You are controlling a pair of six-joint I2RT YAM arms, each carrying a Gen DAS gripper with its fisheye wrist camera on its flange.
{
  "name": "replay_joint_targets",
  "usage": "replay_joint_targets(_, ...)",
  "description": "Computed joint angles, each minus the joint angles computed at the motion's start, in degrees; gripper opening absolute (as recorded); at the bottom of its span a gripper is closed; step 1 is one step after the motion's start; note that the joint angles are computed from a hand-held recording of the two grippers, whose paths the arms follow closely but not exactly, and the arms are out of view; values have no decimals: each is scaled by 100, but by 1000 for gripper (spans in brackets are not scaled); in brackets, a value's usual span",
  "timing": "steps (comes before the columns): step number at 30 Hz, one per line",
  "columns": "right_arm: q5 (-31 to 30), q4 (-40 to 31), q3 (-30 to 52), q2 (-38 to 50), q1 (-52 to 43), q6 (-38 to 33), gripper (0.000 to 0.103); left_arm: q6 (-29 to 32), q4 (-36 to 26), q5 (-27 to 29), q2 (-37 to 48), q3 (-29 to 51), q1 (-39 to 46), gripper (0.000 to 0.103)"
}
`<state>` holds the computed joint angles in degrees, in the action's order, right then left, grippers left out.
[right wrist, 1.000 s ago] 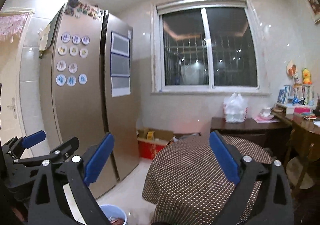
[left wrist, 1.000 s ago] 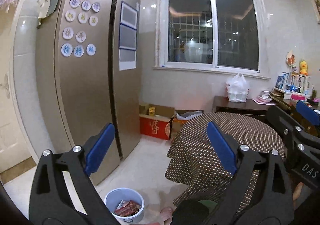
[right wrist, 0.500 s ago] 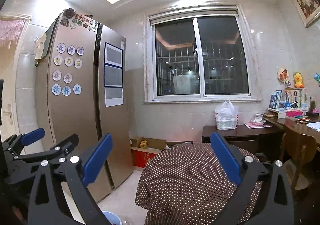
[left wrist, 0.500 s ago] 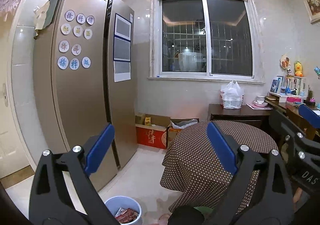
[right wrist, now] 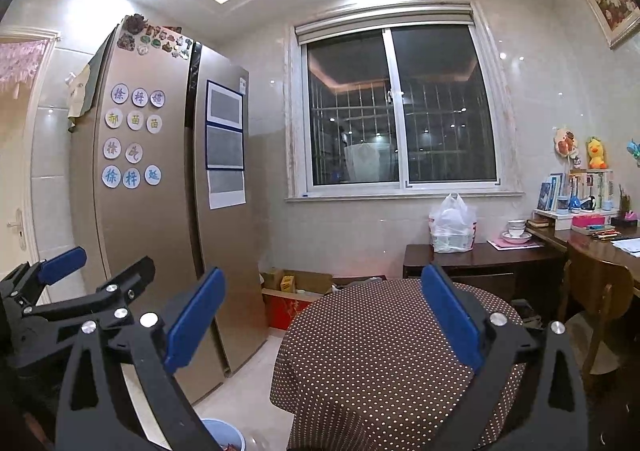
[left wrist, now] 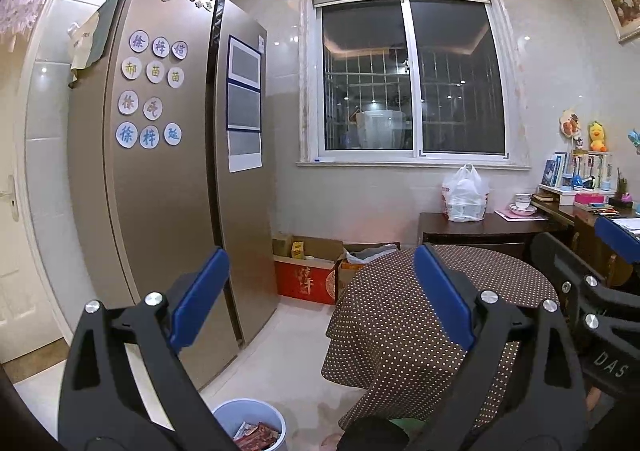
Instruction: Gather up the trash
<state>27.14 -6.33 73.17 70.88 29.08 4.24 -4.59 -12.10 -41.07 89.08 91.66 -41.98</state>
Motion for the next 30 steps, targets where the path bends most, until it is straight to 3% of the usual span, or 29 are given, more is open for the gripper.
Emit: replay_joint_targets(30, 24, 26, -135, -34, -4, 120, 97, 11, 60, 152, -17, -98, 56, 92)
